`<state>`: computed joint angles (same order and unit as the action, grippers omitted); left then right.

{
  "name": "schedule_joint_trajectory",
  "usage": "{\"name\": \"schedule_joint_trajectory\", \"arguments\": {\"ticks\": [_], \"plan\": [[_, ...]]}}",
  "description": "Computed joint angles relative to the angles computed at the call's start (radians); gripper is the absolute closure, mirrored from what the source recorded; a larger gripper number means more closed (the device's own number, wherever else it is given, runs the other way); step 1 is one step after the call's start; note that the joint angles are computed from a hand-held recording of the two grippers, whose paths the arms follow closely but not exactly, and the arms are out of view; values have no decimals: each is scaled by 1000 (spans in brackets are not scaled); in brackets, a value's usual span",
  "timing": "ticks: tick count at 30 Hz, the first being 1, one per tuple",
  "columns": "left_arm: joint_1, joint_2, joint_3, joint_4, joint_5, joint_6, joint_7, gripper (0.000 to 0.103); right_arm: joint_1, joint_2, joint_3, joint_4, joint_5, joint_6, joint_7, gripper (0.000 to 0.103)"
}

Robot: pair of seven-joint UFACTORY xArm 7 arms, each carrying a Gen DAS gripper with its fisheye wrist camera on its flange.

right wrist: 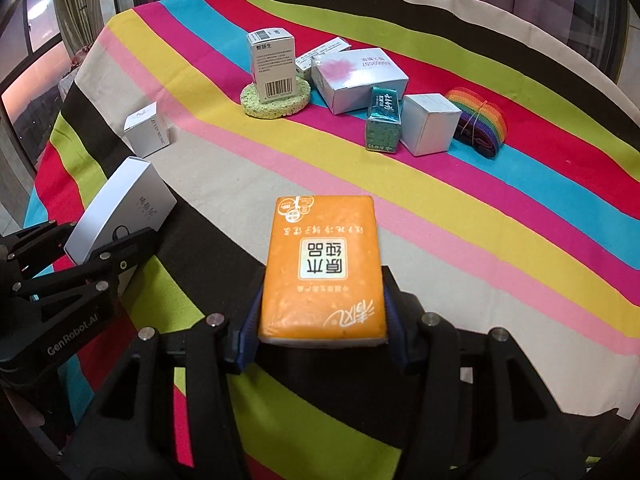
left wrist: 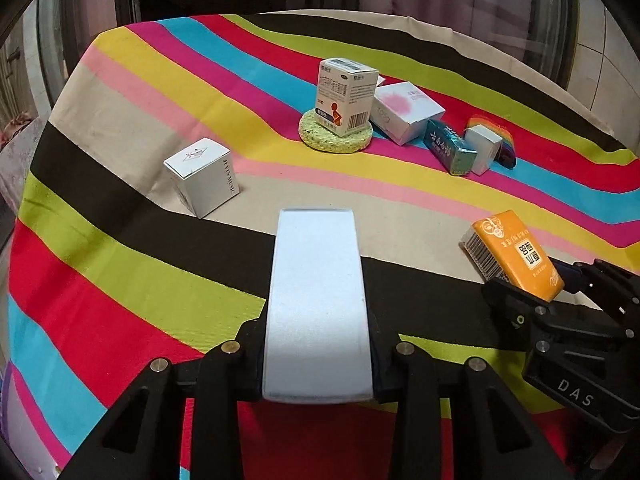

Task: Organize objects
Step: 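Lift both held boxes and carry them toward the white bin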

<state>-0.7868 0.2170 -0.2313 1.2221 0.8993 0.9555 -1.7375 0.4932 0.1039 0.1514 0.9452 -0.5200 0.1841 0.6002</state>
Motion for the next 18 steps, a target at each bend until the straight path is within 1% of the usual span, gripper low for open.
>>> {"name": "schedule_joint_trajectory", "arguments": {"ticks": [4,8,18], "plan": [[-4,5,1,5,1,6,-1,65,0,0,-1,0,-1,0,0,47],[-5,6,2,3,2,4,-6,64,6,-2,-7,1,-35,9,30,47],[-2,4,4,-1,4,-3,-10,64,-3,-4,-2,-7,-32,0,25,47]]}}
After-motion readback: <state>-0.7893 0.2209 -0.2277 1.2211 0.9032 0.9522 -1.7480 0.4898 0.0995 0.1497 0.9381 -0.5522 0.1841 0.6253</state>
